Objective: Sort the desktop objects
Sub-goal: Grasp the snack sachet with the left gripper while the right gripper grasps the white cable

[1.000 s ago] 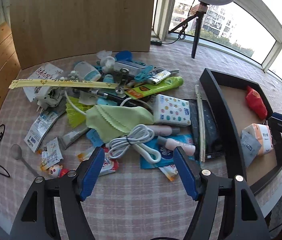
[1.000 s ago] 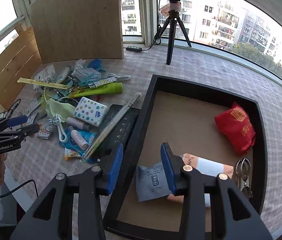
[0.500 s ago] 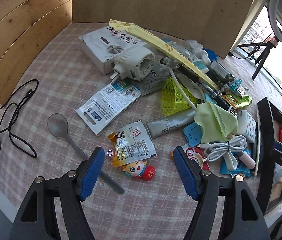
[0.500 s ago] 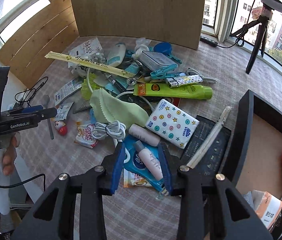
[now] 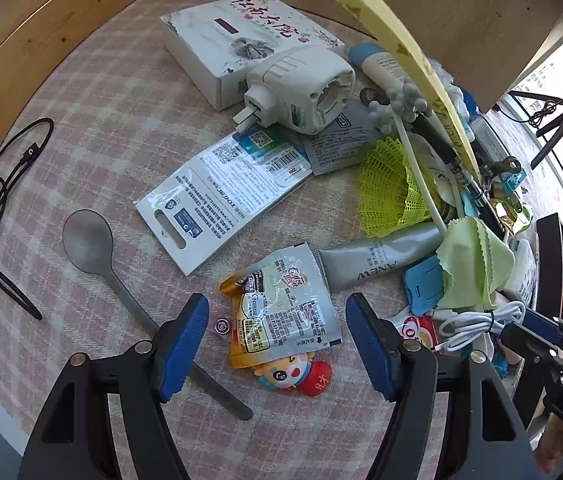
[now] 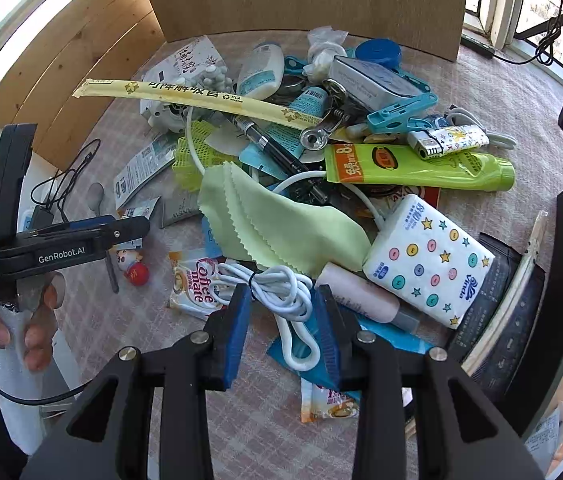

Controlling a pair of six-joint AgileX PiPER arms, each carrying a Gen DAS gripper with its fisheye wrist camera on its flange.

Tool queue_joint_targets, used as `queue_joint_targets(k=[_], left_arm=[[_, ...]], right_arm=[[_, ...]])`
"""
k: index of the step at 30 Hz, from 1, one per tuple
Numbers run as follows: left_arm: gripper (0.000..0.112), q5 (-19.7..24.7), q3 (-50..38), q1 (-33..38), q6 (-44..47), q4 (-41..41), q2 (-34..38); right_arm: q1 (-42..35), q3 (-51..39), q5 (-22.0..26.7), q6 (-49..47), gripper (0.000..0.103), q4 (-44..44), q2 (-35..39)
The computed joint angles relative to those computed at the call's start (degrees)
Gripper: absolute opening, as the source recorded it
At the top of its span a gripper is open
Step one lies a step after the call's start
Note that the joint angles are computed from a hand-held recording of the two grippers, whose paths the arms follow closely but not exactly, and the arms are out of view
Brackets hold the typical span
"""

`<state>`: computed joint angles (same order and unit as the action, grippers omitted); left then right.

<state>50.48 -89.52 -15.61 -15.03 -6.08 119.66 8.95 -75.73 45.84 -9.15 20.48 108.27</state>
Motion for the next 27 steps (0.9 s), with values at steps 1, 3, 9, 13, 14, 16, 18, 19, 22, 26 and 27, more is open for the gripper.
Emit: queue_joint_targets(k=[1,3,9,13,14,16,18,19,22,26,27], left_arm=[[0.069,-0.22,-0.07,-0.42,-0.94,1.29,0.19],[0.069,-0.94,0.76,-0.71,-1.85,2.34,-0.06],[0.057,-2.30,2.20,-0.89,-3.09,3.10,-0.87],[0.051,-3.93,4.56,0.70,-1.08,0.76,-2.40],[0.049,-4.48,5.56,1.03,-0.88,0.57,-3.07],[0.049,-5.52,7.78,2.08,-0.07,-0.19,-4.68],[0.048,-5.95,8.86,3.47,1.55,-1.44,-5.72],[0.048,-6.20,9.47,3.80,1.77,-1.61,-6.39],[0.048,-6.92,11.40,4.55,2.55,-2.14,-8.78],[0.048,-7.66,13.41,4.43,2.53,-1.82,-11.57],[0.048,-7.84,13.92,4.33,2.68,-2.09,-12.26]], right_arm=[[0.18,-0.29,0.05,0.04,0.032,0.05,0.40],[0.28,-0.92,0.38,-0.15,0.026,0.65,1.22],[0.30,-1.17,0.28,-0.32,0.024,1.91,1.68],[0.44,0.54,-1.25,-1.02,0.022,2.85,-0.20],[0.47,0.85,-1.45,-1.31,0.022,3.21,-0.64],[0.56,1.47,-1.68,-1.96,0.021,3.94,-1.62],[0.67,2.11,-1.97,-2.65,0.018,4.73,-2.73],[0.76,2.28,-2.06,-2.76,0.017,4.97,-3.21],[1.25,3.02,-2.38,-2.58,0.013,4.28,-5.00],[1.61,4.19,-3.46,-1.36,0.013,2.99,-6.77],[1.47,4.47,-3.60,-1.40,0.012,3.13,-7.17]])
